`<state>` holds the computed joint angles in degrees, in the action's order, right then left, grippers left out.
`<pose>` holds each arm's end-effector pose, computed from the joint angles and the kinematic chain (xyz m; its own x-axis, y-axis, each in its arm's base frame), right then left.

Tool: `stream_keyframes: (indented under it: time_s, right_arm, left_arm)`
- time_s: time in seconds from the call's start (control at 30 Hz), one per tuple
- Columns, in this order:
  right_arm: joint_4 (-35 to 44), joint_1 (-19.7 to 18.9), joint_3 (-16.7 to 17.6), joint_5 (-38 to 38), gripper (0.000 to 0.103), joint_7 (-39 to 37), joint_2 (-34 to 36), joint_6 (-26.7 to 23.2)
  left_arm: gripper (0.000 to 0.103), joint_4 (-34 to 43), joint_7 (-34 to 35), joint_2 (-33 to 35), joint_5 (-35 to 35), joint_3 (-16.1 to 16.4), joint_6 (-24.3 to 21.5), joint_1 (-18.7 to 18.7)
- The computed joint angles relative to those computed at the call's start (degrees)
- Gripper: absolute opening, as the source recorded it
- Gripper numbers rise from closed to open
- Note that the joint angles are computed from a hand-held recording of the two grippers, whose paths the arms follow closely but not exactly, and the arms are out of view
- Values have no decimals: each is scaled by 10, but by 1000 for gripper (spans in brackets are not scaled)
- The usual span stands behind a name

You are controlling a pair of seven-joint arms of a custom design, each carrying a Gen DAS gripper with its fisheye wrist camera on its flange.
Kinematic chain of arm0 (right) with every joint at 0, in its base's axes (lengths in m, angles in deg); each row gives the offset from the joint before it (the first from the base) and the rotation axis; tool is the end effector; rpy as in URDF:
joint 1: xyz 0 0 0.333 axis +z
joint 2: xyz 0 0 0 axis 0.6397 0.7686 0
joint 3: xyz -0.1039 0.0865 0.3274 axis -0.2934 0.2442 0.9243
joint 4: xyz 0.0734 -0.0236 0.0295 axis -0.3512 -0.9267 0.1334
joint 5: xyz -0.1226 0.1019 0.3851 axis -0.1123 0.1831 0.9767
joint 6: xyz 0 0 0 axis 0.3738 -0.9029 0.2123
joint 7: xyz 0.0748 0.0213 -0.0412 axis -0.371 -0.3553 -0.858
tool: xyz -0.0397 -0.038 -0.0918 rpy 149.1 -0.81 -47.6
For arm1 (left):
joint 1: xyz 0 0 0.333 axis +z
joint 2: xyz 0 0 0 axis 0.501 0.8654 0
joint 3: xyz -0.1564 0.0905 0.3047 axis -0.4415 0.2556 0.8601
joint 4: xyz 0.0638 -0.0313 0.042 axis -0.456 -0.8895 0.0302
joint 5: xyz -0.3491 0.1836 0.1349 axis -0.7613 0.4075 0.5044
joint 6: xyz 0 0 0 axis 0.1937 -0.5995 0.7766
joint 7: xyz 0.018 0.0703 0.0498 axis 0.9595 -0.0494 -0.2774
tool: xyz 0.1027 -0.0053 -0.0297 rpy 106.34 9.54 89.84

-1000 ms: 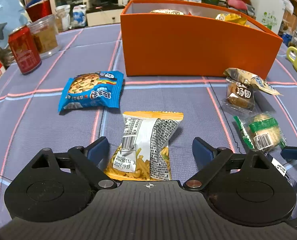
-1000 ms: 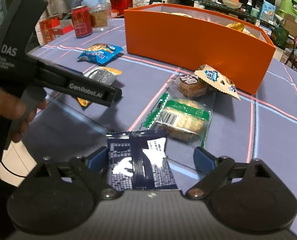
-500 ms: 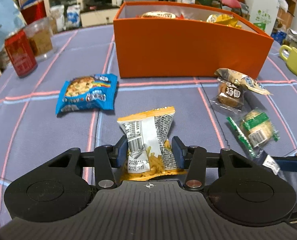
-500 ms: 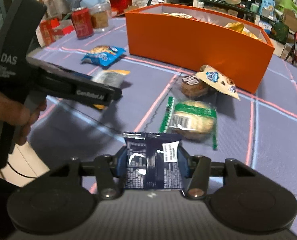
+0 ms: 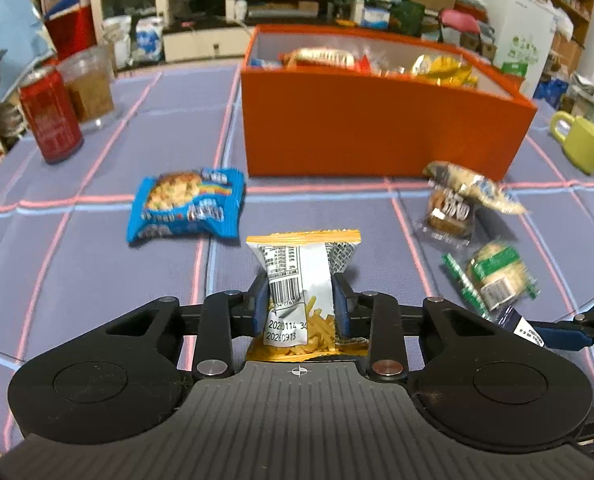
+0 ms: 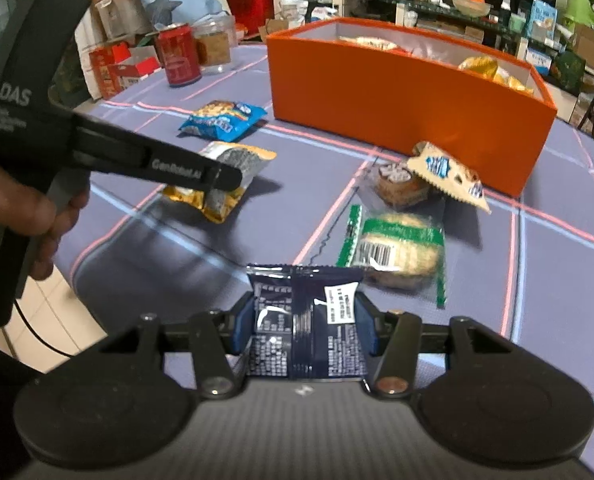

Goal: Organize snacks
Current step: 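Carry both packets over the orange box and open both grippers, then move the left tool to the blue cookie packet while the right approaches the cream cookie packet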

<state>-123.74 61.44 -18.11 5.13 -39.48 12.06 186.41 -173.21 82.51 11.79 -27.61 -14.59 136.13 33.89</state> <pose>0.4894 0.1890 0.4755 0.7444 -0.6666 -0.0380 -0.5177 -0.5403 -0.6634 0.4675 -0.0955 0.4834 0.2498 -0.9671 0.0485 -0.7084 -0.2167 -0.6717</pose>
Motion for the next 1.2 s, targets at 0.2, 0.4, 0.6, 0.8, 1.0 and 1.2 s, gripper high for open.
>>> stream_keyframes:
  time_s: [0.2, 0.4, 0.6, 0.8, 1.0, 1.2]
  right_arm:
    - [-10, 23, -7, 63, 53, -70, -28, 44]
    - [4, 33, -16, 95, 53, -99, -29, 66]
    - [89, 2, -16, 86, 53, -39, 28, 48]
    - [221, -19, 9, 81, 53, -17, 118, 76]
    - [408, -8, -3, -148, 62, 206, 262, 46]
    - [258, -103, 88, 134, 97, -43, 143, 104]
  left_arm:
    - [4, -2, -25, -25, 26, -14, 17, 13]
    - [4, 11, -15, -30, 19, -3, 52, 12]
    - [4, 62, -35, -1, 45, -24, 67, 57]
    - [4, 198, -89, 104, 129, -42, 52, 92]
    - [24, 309, -98, 200, 158, -7, -2, 51]
    - [69, 161, -284, 71, 340, 30, 97, 74]
